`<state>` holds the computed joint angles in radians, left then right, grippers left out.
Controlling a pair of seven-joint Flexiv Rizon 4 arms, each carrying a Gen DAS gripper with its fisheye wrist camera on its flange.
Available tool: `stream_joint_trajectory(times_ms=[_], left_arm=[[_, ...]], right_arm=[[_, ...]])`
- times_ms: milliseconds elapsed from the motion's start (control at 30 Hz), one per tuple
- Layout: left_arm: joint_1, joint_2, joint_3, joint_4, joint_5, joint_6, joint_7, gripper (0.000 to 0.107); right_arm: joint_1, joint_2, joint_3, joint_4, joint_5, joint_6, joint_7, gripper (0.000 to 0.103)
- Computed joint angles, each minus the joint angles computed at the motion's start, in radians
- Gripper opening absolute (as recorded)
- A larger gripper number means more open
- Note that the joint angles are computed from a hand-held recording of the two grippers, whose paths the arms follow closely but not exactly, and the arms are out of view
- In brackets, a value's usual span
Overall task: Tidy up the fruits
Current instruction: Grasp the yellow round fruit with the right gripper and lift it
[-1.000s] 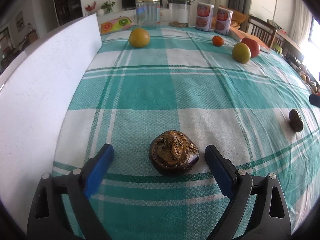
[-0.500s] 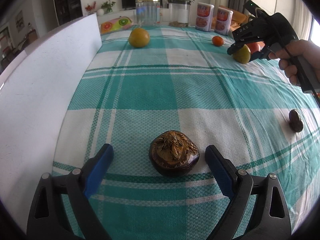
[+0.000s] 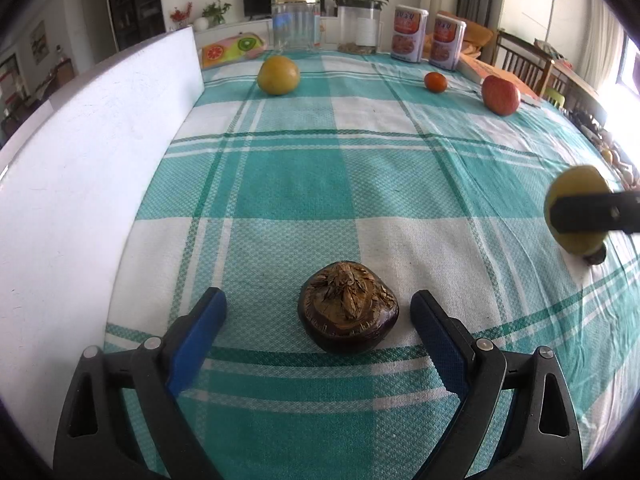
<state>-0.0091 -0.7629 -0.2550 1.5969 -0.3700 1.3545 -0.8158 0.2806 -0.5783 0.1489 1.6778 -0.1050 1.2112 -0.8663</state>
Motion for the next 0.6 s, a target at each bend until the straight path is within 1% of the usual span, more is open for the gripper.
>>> stream_joint_trajectory(times_ms=[33,67,167,200,233,267,300,367,433,533,567,600], left_arm=[[0.000,0.000,0.000,0.000,0.000,0.000,0.000,0.094],[0.000,0.000,0.000,0.000,0.001,0.000,0.000,0.094],[0.000,0.000,0.000,0.000,0.001,0.000,-0.001,0.094],[0.000,0.000,0.000,0.000,0.001,-0.001,-0.001,0.094],[0.000,0.000,0.000,0.000,0.001,-0.001,-0.001,0.094],[0.000,0.000,0.000,0.000,0.001,-0.001,-0.001,0.094],[0.000,0.000,0.000,0.000,0.001,-0.001,-0.001,0.094],[0.000,0.000,0.000,0.000,0.001,-0.002,-0.002,0.094],[0.000,0.000,0.000,0.000,0.001,-0.002,-0.002,0.094],[0.000,0.000,0.000,0.000,0.002,-0.002,-0.002,0.094],[0.001,0.001,0.000,0.000,0.001,-0.002,-0.002,0.094],[0.000,0.001,0.000,0.000,0.002,-0.002,-0.002,0.094]], right_arm=[[0.031,0.022,-0.019,0.049,-0.015,0.020,0.029,0.050],[0.077,0.045,-0.059,0.103,-0.050,0.037,0.080,0.050],[0.223,0.082,-0.215,0.224,-0.242,0.054,0.266,0.050],[0.259,0.084,-0.260,0.255,-0.307,0.075,0.320,0.050],[0.303,0.085,-0.324,0.290,-0.383,0.122,0.391,0.050],[0.348,0.084,-0.393,0.319,-0.457,0.163,0.461,0.053],[0.374,0.083,-0.439,0.335,-0.509,0.179,0.507,0.056],[0.432,0.074,-0.541,0.368,-0.613,0.252,0.611,0.071],[0.453,0.061,-0.580,0.368,-0.670,0.264,0.658,0.080],[0.472,0.045,-0.605,0.353,-0.757,0.240,0.690,0.092],[0.473,0.048,-0.603,0.350,-0.772,0.220,0.705,0.095],[0.457,0.049,-0.580,0.344,-0.766,0.199,0.708,0.097]])
